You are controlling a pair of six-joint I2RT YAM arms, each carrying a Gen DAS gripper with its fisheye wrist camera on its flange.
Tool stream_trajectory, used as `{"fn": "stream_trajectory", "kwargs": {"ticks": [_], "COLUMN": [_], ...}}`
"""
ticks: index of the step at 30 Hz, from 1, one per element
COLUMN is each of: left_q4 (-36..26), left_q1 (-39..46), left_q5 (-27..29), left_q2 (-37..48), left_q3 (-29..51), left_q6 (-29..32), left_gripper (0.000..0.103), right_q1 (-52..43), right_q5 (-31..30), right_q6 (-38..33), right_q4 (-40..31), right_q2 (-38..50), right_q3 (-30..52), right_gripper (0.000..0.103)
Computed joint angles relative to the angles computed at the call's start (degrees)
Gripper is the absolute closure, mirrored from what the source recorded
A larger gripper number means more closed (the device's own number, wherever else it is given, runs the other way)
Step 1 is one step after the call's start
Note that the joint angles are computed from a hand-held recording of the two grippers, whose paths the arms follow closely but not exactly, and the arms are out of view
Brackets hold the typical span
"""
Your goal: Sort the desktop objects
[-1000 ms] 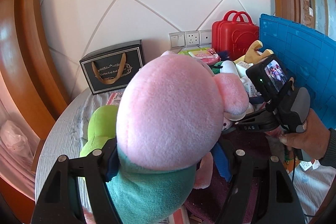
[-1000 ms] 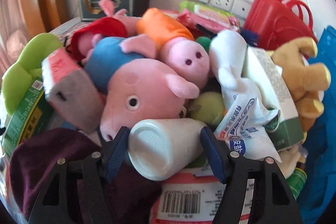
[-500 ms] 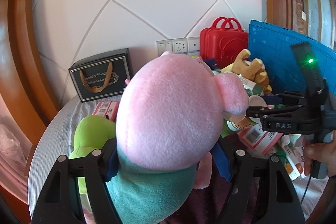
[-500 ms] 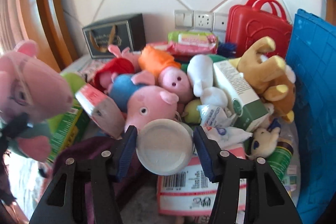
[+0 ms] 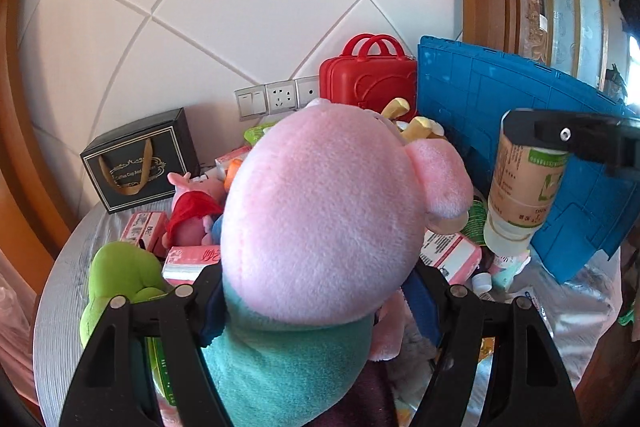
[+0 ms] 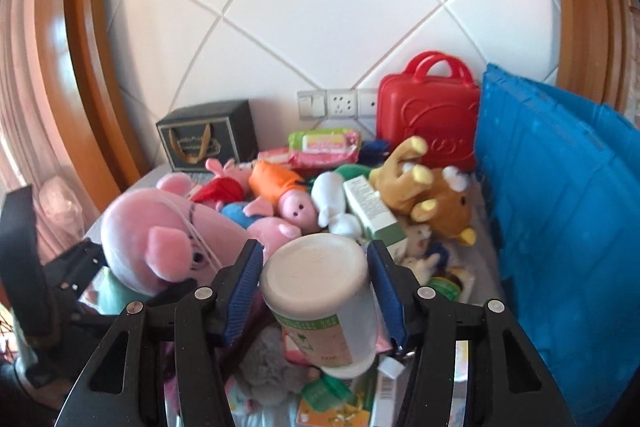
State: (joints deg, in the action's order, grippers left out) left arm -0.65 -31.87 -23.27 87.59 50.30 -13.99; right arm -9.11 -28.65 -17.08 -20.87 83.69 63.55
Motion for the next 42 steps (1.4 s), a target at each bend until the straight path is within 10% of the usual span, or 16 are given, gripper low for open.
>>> {"fn": "stream_trajectory", "kwargs": {"ticks": [9,24,29,32,34,42], "left_q4": [-10.54,-34.99,-29.04,-23.78,-21.49,-17.92], "left_q1": [-9.34,-20.09,-19.70,-19.20,-18.50,-18.03], "left_q5": [-5.11,-4.77,-6.18,-9.12,-10.26,-10.98], "left_q2": [8.25,39.19,32.40,25.67,21.72,13.13], "left_q3": [20.56,82.34,68.75,55.30,47.76,32.92], "left_q6": [-3.81,0.51,0.57,-0.19,-0.90,-3.53], "left_gripper": [0.030,0.029,0.029,0.029,0.029,0.029], "right_q1": [-15.59,-34.73,-38.86,-40.31,-40.55,-30.56], "right_q5": [-13.69,-23.41,-32.10,-34.28,-33.92,-9.07], "right_q6": [-6.80,-10.28,-15.40,-27.06,-35.56,-42.93], "right_q4": [-12.50,-26.26,-27.73,-29.57,-29.07,-2.67], "right_q2": [-2.59,15.10,11.84,5.88,2.17,7.26], "right_q3": [13.68,47.95,38.52,24.85,15.13,-11.01], "right_gripper": [0.050,0.052,0.049,0.018,0.015,0.020]}}
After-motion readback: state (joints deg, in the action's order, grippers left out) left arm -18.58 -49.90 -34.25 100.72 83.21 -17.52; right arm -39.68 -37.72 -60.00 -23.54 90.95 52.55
